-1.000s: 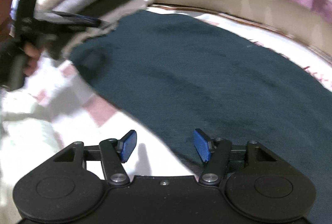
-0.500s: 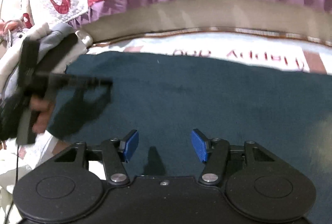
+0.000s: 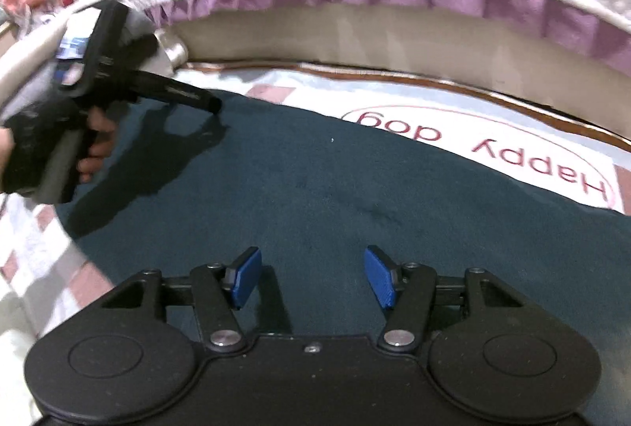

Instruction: Fold clothes

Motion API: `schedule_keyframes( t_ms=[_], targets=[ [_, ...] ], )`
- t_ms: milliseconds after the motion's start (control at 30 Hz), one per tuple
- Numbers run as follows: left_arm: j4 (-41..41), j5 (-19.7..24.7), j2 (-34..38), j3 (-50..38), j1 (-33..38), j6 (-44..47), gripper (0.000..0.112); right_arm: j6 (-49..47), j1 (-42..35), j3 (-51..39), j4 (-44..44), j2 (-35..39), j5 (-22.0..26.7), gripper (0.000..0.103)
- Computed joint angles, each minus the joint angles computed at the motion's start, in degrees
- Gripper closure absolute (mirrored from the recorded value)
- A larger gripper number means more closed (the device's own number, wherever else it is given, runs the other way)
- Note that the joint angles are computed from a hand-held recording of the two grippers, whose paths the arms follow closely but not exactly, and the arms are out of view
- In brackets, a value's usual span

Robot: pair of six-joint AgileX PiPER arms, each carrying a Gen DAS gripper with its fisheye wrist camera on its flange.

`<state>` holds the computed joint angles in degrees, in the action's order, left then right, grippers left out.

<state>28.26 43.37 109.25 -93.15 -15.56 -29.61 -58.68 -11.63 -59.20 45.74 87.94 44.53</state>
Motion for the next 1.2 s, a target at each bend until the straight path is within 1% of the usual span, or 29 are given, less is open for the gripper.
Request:
schedule_keyframes(
  t_ms=[133, 200, 233, 267, 300, 333, 367, 400, 433, 467, 567, 600, 667, 700, 733, 767, 800, 867, 900, 1000, 1100, 1133, 1200],
  targets=[
    [6.38, 1.26, -1.56, 2.99, 3.4, -4.35, 0.038, -0.78, 3.95, 2.64, -0.84, -1.74, -3.85, 0.036],
    [14.71, 4.81, -1.68, 4.13, 3.29, -7.96, 0.038, 0.91, 5.72, 3.85, -4.54, -4.21, -3.94, 0.035],
    [19.7, 7.33, -1.98, 5.26, 2.64, -10.46, 0.039, 2.09, 6.67, 4.3, -6.78, -5.51, -3.74, 0.035],
    [24.12, 9.29, -3.14, 7.56, 1.79, -13.1, 0.042, 0.99, 6.04, 5.19, -6.73, -7.45, -1.71, 0.036],
    [27.69, 10.39, -5.78, 11.52, 0.52, -16.11, 0.042, -1.14, 4.48, 6.2, -5.7, -9.68, 1.37, 0.036],
    [28.98, 10.77, -9.1, 15.45, -0.51, -18.48, 0.042, -3.24, 2.07, 7.5, -3.91, -11.79, 4.57, 0.037],
    [27.98, 9.16, -13.76, 20.14, -1.22, -21.42, 0.041, -5.22, -0.92, 8.86, -1.95, -13.78, 8.03, 0.037],
    [25.39, 8.54, -18.12, 23.49, -1.92, -23.15, 0.041, -6.9, -3.81, 10.06, -0.67, -15.38, 10.84, 0.037],
    [22.64, 8.87, -22.04, 26.2, -2.87, -25.76, 0.041, -8.21, -6.23, 10.69, -0.32, -16.21, 12.72, 0.037],
    [19.92, 9.4, -25.96, 28.63, -3.93, -28.35, 0.04, -8.54, -6.89, 10.74, -0.55, -16.23, 12.37, 0.037],
    [13.05, 11.85, -35.89, 34.11, -7.21, -37.2, 0.038, -7.54, -6.43, 10.26, -1.65, -15.35, 8.36, 0.037],
    [10.07, 11.29, -38.39, 35.94, -7.0, -39.16, 0.037, -6.84, -6.81, 9.79, -1.83, -14.8, 8.24, 0.037],
    [0.98, 7.85, -41.68, 38.97, -3.35, -37.58, 0.036, -6.87, -8.34, 9.06, -1.61, -13.95, 9.35, 0.037],
    [-4.75, 5.97, -42.22, 40.01, -0.13, -34.47, 0.036, -7.84, -9.19, 9.01, -1.11, -13.76, 10.0, 0.037],
    [-8.32, 4.31, -42.56, 41.48, 1.85, -33.65, 0.037, -8.89, -9.79, 9.2, -0.75, -13.75, 10.16, 0.037],
    [-9.59, 2.99, -42.78, 42.88, 2.55, -34.84, 0.037, -9.32, -10.16, 9.35, -0.54, -13.59, 10.17, 0.037],
    [-8.57, 2.37, -42.73, 43.45, 2.23, -36.26, 0.036, -9.42, -10.46, 9.42, -0.37, -13.32, 10.24, 0.037],
    [-0.94, 2.01, -41.21, 43.61, -0.44, -42.11, 0.036, -9.61, -11.04, 9.56, -0.05, -12.76, 10.35, 0.037],
    [1.08, 0.08, -40.14, 43.98, -0.22, -44.28, 0.036, -9.67, -11.31, 9.62, 0.11, -12.49, 10.41, 0.037],
    [4.64, -5.3, -37.03, 44.18, 1.7, -47.91, 0.033, -9.79, -12.08, 9.78, 0.5, -11.77, 10.56, 0.037],
    [5.98, -8.48, -34.08, 42.58, 3.73, -49.27, 0.03, -9.77, -12.01, 10.05, 0.92, -11.29, 10.22, 0.037],
    [7.23, -8.61, -33.1, 41.98, 3.73, -49.81, 0.031, -9.82, -12.06, 10.11, 1.03, -11.19, 10.22, 0.037],
    [12.04, -5.74, -31.17, 40.71, 1.59, -50.56, 0.056, -9.96, -12.25, 10.18, 1.2, -11.07, 10.34, 0.037]
  ],
)
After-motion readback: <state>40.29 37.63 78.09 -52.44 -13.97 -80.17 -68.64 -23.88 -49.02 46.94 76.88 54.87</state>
